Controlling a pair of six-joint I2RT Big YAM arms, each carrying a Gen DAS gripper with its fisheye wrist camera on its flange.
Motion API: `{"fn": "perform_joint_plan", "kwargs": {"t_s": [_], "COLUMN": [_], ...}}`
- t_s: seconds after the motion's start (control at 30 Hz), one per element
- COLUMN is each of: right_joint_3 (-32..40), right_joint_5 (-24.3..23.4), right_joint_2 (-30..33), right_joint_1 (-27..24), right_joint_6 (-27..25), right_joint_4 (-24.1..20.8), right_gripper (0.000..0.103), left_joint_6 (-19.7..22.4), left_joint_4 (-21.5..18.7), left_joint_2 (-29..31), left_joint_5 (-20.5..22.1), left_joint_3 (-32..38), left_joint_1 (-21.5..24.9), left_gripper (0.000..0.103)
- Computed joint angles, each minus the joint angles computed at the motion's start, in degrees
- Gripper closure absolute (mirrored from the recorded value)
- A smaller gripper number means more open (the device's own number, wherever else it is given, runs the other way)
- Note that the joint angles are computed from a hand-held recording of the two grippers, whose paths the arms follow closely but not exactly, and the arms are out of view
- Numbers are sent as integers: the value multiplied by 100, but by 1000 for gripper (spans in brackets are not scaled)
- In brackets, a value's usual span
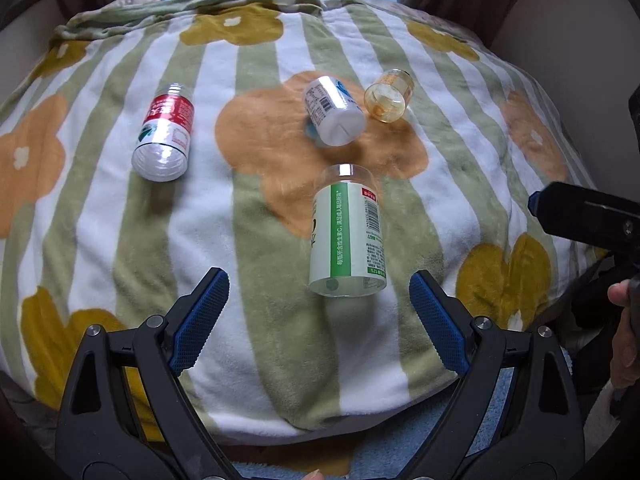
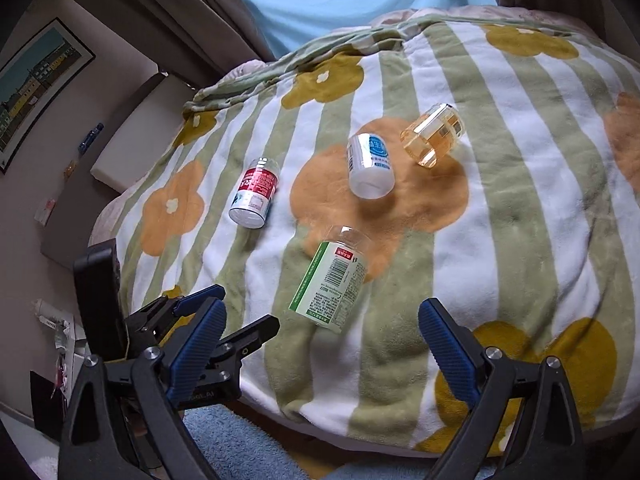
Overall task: Flip cup upside down
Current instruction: 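Lift the green-labelled bottle with the left gripper and turn it upright, then grasp the green-labelled bottle with the right gripper while the left gripper releases it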
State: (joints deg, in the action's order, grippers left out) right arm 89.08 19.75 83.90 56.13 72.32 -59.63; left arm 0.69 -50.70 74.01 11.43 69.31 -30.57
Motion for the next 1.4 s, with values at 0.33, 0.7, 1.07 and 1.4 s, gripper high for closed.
{"fn": "perform_joint_plan", "kwargs": {"t_s": [0.33,0.7,1.07,1.4], "right_joint_3": [533,1077,863,805], "right_joint_5": [-2754,-3412,-3498,-1257], "right_joint_2": [1170,2006,1893,1563], "right_joint_1": [-1188,-1568,-1665,-1312], "right_joint_6": [205,416,347,-1001], "right_joint_4": [105,-375,-256,200], "right_gripper": [7,22,44,44], "left_joint_6": [226,363,386,232], "left_joint_4": [543,713,727,685], "left_joint_2": [-192,-97,95,180], "left_joint_5": [-373,-11,82,123], "left_joint_3": [-466,-521,-485,-488], "left_joint_1": [165,524,565,665], "left_gripper": [12,12,12,12]}}
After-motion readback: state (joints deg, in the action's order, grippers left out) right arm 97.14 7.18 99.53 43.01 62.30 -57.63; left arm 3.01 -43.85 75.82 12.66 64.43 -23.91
